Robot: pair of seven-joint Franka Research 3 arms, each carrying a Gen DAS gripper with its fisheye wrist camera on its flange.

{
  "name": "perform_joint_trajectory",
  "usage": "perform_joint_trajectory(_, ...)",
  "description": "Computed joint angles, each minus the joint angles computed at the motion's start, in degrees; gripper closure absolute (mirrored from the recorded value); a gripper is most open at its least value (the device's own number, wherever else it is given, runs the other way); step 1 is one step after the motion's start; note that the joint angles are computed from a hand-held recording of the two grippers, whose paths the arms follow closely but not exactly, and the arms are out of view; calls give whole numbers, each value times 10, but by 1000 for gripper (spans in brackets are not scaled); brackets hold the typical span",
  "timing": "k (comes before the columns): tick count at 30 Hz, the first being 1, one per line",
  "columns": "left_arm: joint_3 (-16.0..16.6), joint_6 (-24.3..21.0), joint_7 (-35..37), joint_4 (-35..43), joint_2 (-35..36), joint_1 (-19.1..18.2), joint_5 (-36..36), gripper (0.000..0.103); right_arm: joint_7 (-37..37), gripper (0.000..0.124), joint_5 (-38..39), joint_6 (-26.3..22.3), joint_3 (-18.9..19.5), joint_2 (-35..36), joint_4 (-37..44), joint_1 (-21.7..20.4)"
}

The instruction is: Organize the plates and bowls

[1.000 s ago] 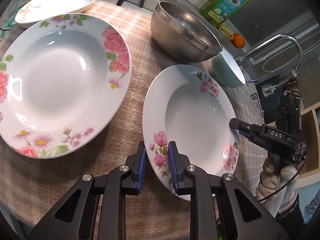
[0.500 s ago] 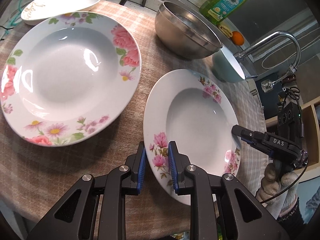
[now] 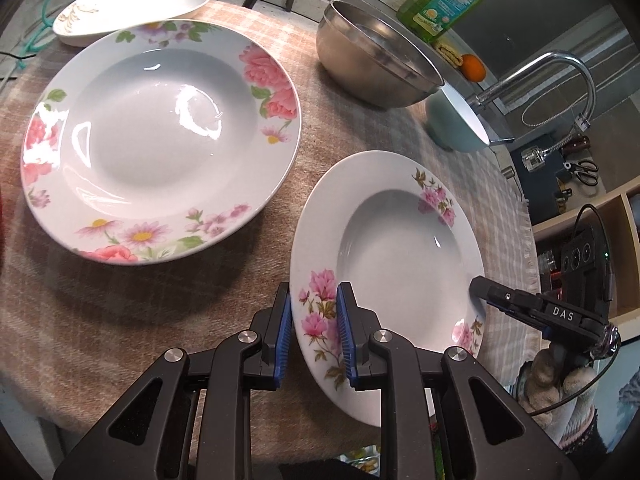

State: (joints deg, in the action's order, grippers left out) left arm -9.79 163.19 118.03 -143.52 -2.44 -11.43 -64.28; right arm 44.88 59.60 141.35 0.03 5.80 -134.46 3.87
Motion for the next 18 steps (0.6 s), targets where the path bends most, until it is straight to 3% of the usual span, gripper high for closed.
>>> perform_joint_trajectory(18, 1, 2, 24, -1, -1, 0, -8, 83, 0, 106, 0, 21, -1, -25, -35, 14)
